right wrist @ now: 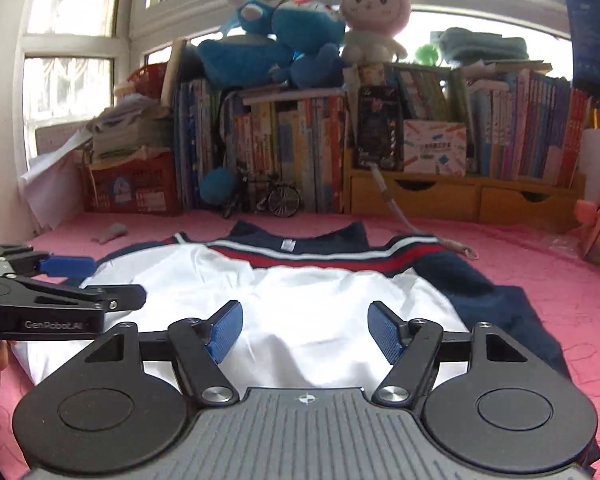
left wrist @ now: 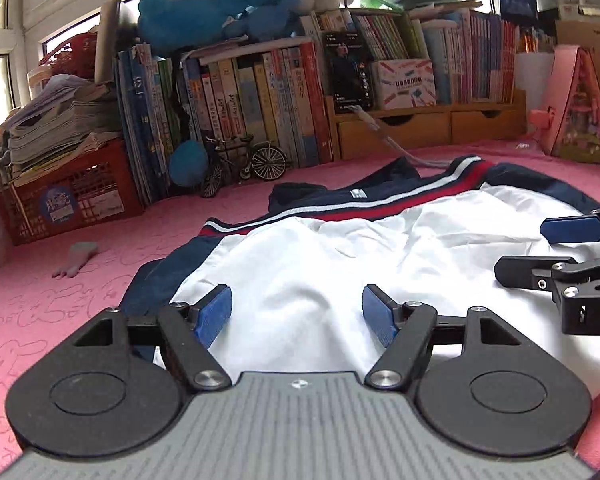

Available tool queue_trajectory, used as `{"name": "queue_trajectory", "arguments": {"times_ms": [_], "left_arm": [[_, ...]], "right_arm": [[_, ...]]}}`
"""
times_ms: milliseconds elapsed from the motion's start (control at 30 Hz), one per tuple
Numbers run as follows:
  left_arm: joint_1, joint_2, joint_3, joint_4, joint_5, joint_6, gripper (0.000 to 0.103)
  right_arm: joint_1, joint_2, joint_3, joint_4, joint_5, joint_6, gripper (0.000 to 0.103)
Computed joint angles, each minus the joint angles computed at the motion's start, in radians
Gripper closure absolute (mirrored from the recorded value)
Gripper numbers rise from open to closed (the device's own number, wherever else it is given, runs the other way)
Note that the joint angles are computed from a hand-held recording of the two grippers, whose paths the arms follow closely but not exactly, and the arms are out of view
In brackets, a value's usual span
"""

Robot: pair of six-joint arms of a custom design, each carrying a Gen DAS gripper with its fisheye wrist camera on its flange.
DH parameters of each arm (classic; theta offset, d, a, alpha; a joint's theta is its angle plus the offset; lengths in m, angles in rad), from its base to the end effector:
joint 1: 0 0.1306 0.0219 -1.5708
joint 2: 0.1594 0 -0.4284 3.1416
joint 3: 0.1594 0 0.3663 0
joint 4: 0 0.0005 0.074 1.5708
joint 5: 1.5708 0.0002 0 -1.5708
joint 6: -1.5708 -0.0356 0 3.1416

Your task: Fold clothes

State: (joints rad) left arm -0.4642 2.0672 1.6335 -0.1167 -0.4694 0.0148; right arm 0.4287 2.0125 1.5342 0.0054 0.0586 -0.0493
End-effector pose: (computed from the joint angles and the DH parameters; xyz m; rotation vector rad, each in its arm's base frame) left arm 0.6379 -0.3019 0.2607 0.1888 2.0536 0.2034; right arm 0.6257 0.2831 0.2652 -0.3506 2.0210 0.2385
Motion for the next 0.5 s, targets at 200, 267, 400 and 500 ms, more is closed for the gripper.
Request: {"name": "queue_trajectory", "arguments": {"times_ms": [200,267,400,500], "left_arm": [[0.034,0.037,0.055,-0.077,-0.022,0.009,0.015],[0.053,0.031,0.045,-0.075,0.004,0.015,0.013],[0.067,0.022,0.03,-0.063,0.04,0.008,0.009],[0.073,0.018,0.025,-0.06,0.059,0.015,0.009]], "right_arm": [[0.004,0.055,0.084,-0.123,0.146,0.042,0.04],[-0.003,0.065,0.097,-0.142,0.21,0.058,0.041],[-0.041,0.075,0.097,-0.134,0.306,0.091,0.036],[-0.068,0.085,0.112,-0.164,0.384,0.053,0.036]]}}
